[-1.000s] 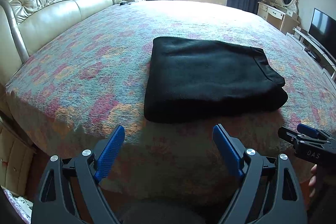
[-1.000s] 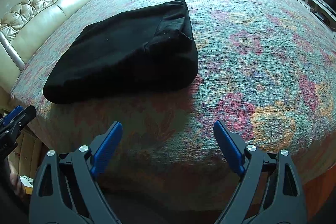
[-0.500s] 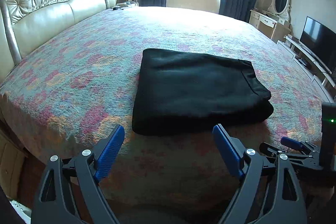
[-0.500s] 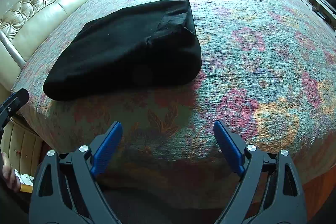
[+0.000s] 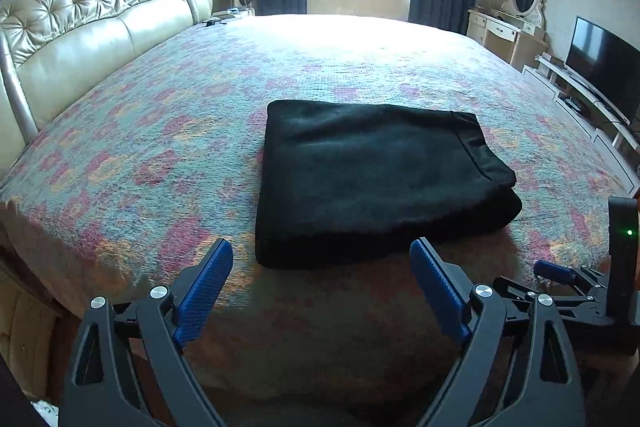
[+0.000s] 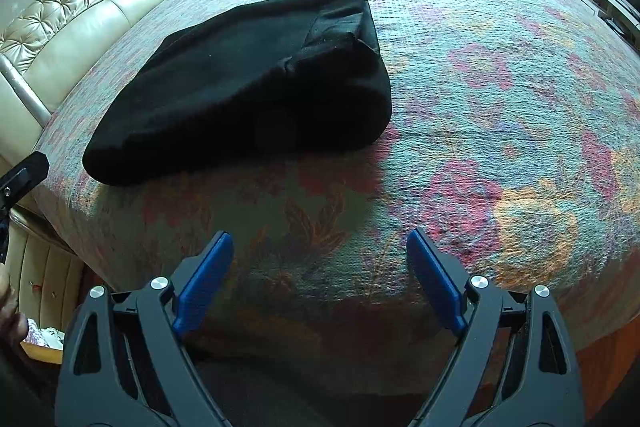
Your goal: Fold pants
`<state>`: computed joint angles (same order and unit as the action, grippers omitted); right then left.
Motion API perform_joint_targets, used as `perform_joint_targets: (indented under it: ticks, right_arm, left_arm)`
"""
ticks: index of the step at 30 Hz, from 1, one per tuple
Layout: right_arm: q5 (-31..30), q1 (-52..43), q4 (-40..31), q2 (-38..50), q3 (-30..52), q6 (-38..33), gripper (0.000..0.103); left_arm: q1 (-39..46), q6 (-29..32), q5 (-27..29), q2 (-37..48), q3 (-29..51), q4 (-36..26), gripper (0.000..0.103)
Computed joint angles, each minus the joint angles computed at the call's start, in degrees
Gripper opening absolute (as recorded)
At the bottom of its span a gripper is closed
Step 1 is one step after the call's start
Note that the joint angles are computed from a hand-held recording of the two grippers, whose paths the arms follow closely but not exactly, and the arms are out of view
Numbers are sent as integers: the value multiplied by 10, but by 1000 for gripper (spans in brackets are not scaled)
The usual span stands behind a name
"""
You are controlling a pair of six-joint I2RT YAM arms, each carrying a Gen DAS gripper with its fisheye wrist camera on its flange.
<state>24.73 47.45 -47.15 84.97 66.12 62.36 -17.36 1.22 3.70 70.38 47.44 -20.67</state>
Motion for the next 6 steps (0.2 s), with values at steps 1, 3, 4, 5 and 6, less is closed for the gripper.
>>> perform_joint_targets:
  ticks: [1,3,4,5,6]
  right_arm:
    - [0,0,0,0,0,0,88]
    - [-1,1,0,2,2,2,88]
    - [-1,2,-1,5,3,3,88]
    - [-1,3,-1,6,4,4,88]
    - [0,5,-2,9,7,6,88]
  left_arm:
    - [3,-5,1,5,4,-5,89]
    - [8,-4,9,18,14,-15,89]
    - [6,-6,0,22,15,-16,89]
    - [7,-8,-3,24,16,-16,89]
    - [8,-9,-3,25,14,-15,89]
